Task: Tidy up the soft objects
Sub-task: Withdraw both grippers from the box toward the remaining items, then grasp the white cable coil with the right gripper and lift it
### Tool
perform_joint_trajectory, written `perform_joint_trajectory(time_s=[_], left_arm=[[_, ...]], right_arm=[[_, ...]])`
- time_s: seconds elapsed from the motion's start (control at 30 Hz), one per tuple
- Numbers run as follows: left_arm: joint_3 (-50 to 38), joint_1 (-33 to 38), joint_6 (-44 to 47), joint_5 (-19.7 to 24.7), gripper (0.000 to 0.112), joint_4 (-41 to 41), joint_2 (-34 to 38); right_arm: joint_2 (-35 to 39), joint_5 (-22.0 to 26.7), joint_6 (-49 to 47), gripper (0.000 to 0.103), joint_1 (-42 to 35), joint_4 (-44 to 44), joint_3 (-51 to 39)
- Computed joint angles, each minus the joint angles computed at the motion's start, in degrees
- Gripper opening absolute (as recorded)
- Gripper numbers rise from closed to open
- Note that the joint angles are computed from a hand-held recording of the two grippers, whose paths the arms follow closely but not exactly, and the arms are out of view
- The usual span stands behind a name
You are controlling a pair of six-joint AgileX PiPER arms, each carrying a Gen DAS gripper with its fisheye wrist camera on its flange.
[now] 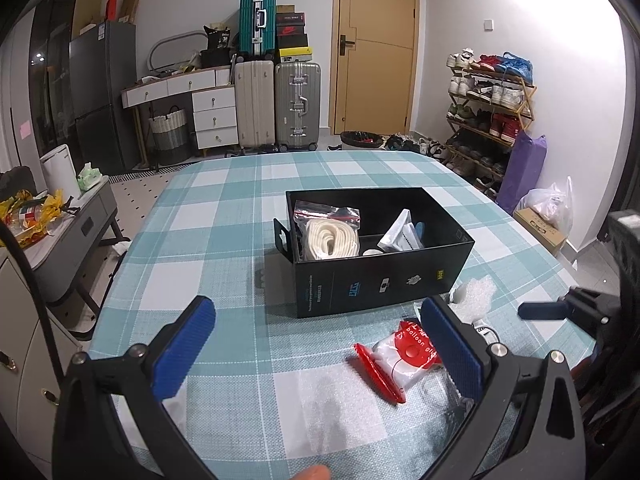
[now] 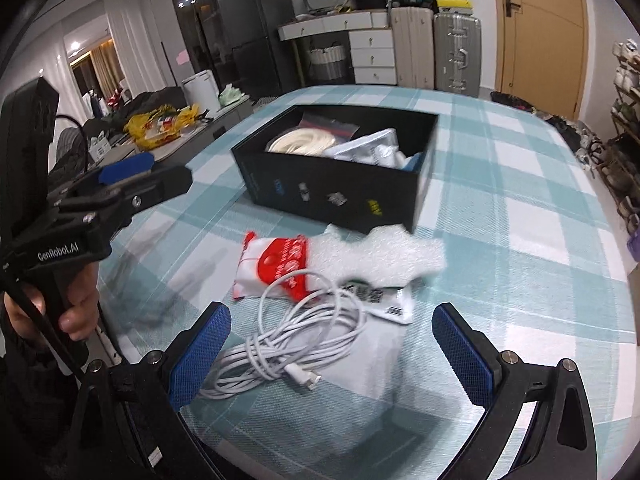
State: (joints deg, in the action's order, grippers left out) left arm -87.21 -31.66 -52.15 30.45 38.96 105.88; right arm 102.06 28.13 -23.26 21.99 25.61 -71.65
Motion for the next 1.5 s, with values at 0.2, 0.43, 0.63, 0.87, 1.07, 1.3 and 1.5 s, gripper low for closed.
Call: perform_joint_trajectory(time_s=[0.2, 0.43, 0.63, 0.87, 1.07, 1.3, 1.5], left_arm=[[-0.43, -0.04, 1.19, 0.36, 0.103, -1.44, 0.51], [-0.64, -0.18, 1.4, 0.51, 0.103, -1.62, 1.11], [-0.58, -0.04, 1.77, 0.42, 0.103, -1.92, 1.14], [-0.68, -0.09, 1.91, 0.44, 0.103, -2.13, 1.41], [-0.43, -0.19, 1.52, 0.19, 0.103, -1.81, 1.41], [-0.36, -0.37, 0.97, 0.32, 0.103, -1.64, 1.36], [-0.39, -0.06, 1.44, 0.32, 0.103, -2.03, 1.22]], right_arm=[[2.6, 2.93, 1.26, 0.102, 1.28, -0.31, -1.95], [4.51, 4.55, 1.09, 0.102, 1.52, 1.62, -3.36], [5.31, 5.28, -2.22, 0.099, 1.05, 5.19, -3.66], [6.06, 6.07, -4.05, 0.086, 1.17, 7.62, -3.77], [5.71, 4.28, -2.79, 0.075, 2.64, 5.63, -3.19], [5.55, 3.32, -4.56, 0.062, 2.84, 6.63, -2.54], [5.25, 2.75, -6.79, 0.057, 3.66, 7.41, -2.08]])
